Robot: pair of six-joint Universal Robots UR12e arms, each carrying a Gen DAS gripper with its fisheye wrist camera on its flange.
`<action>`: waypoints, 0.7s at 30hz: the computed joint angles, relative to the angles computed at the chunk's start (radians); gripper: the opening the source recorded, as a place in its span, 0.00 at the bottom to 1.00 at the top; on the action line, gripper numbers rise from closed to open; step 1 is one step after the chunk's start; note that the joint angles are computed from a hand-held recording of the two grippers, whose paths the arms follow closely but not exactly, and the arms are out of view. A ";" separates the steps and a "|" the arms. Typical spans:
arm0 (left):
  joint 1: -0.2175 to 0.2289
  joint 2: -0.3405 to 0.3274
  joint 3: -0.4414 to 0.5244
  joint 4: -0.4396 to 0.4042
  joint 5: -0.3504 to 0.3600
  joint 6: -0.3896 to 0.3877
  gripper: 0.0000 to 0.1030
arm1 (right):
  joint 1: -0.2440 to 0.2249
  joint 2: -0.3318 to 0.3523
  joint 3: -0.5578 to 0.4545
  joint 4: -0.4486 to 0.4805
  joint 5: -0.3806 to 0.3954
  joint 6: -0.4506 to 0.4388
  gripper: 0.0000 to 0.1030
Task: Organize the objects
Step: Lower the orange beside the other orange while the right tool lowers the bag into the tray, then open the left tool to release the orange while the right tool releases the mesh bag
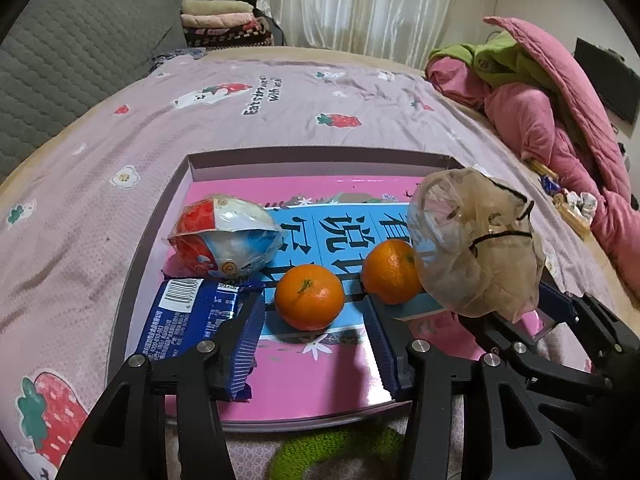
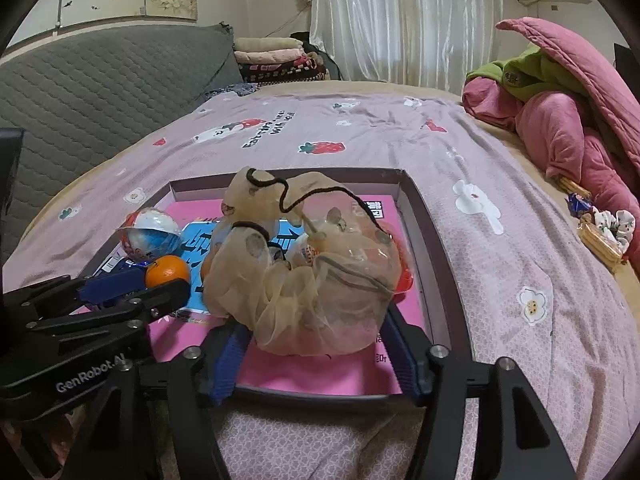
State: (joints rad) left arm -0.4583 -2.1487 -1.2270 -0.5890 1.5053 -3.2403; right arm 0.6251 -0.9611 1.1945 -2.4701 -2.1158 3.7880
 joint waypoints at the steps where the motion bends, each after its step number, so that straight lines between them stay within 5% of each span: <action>1: 0.001 0.000 0.000 0.002 -0.005 -0.004 0.52 | 0.000 0.002 -0.005 0.012 -0.003 0.003 0.63; 16: 0.000 0.016 -0.024 0.057 -0.020 0.007 0.52 | 0.009 -0.013 0.018 0.002 -0.038 0.011 0.74; 21: -0.001 0.022 -0.036 0.079 -0.032 0.016 0.61 | 0.020 -0.008 0.010 0.007 -0.062 -0.032 0.81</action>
